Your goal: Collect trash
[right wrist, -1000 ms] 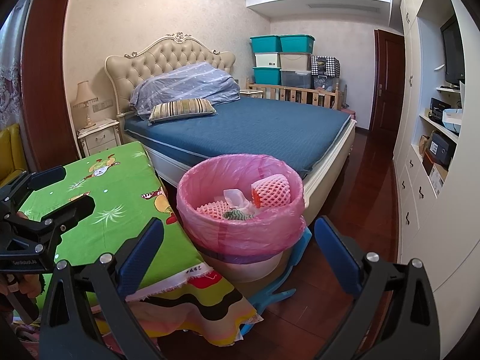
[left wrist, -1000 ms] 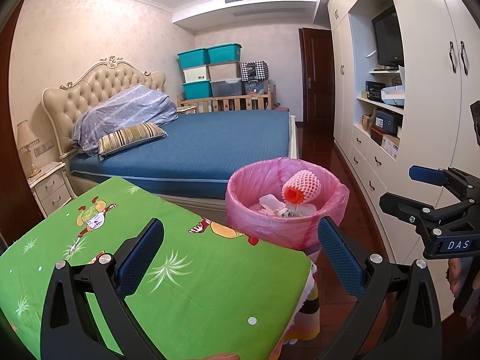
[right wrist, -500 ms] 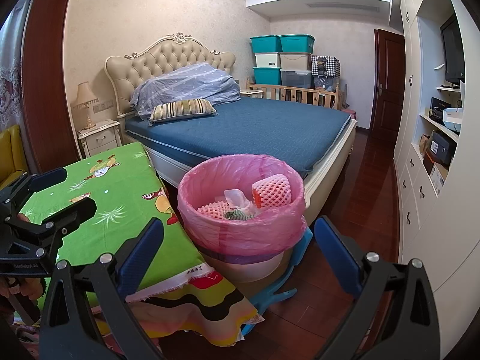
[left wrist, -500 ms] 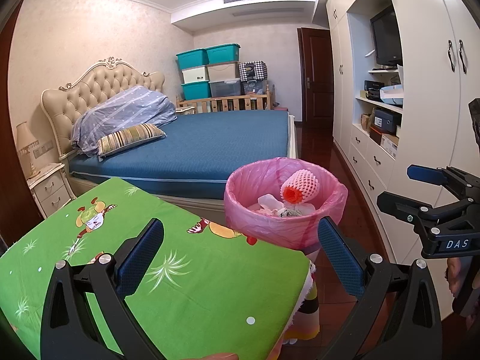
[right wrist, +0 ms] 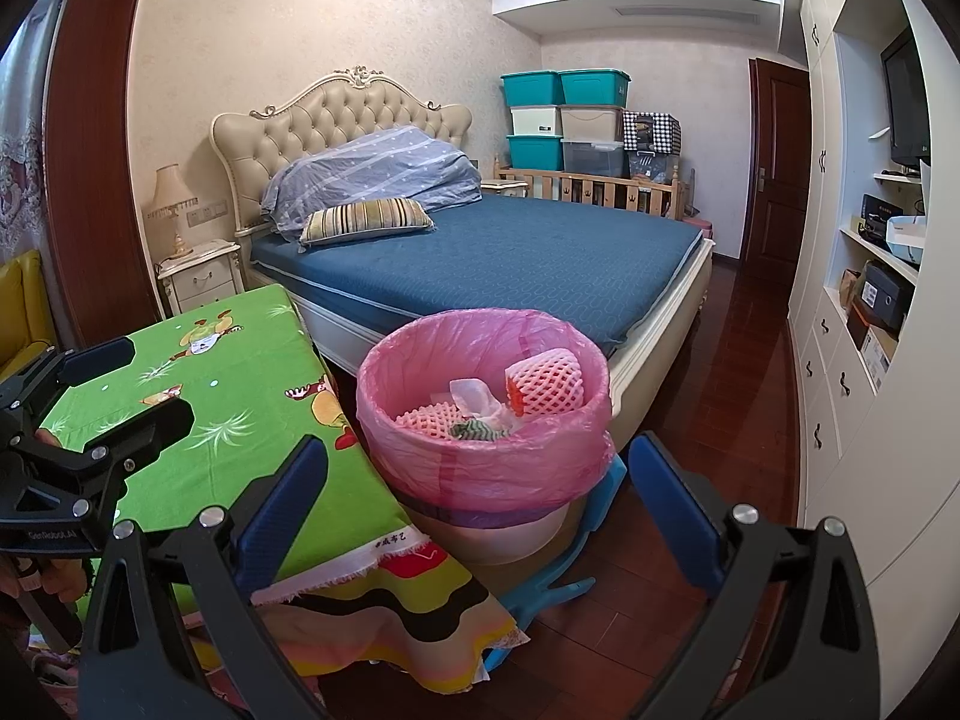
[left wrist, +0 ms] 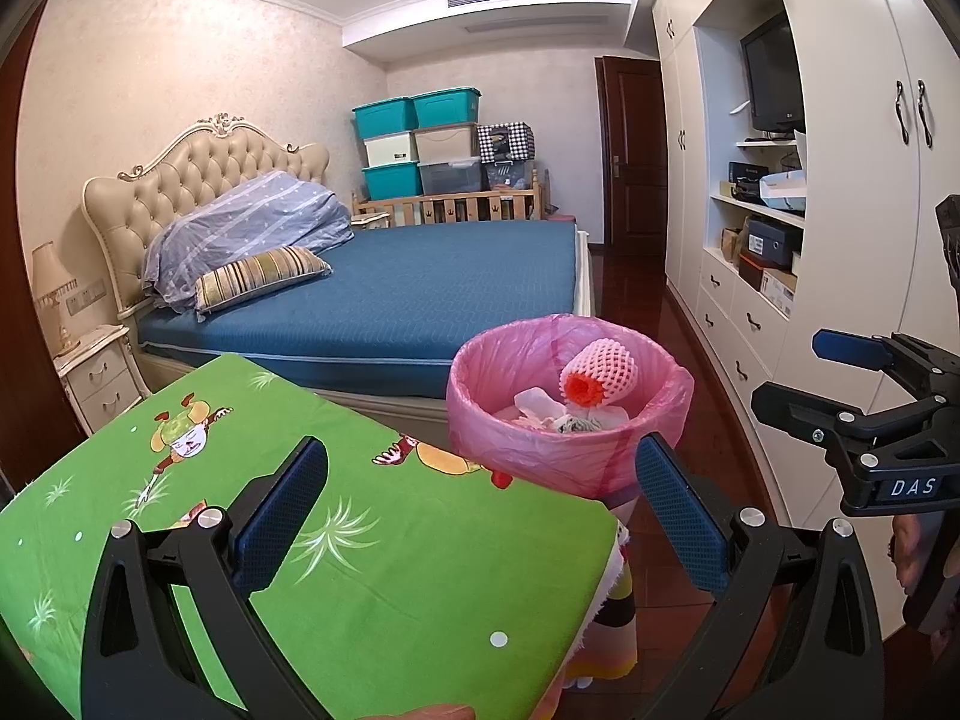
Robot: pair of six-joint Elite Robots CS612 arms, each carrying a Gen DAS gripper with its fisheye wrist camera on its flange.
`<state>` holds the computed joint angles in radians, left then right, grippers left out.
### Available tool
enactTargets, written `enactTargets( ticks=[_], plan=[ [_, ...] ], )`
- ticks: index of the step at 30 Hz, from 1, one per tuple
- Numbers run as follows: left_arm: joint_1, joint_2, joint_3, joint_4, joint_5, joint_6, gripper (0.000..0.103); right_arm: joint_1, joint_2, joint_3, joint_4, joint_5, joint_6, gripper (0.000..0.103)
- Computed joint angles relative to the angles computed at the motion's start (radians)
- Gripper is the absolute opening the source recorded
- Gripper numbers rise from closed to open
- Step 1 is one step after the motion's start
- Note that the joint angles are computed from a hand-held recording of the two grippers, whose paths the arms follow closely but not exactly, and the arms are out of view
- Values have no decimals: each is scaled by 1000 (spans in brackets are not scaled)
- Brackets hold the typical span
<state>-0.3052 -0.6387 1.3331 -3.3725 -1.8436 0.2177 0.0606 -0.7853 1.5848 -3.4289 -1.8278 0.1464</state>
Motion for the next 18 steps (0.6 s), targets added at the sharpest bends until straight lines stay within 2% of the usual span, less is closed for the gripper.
enactTargets(
  ticks=[18],
  plan=[
    [1,1,-3,0,-15,-1,96,7,4,-7,0,-6,1,98]
  ],
)
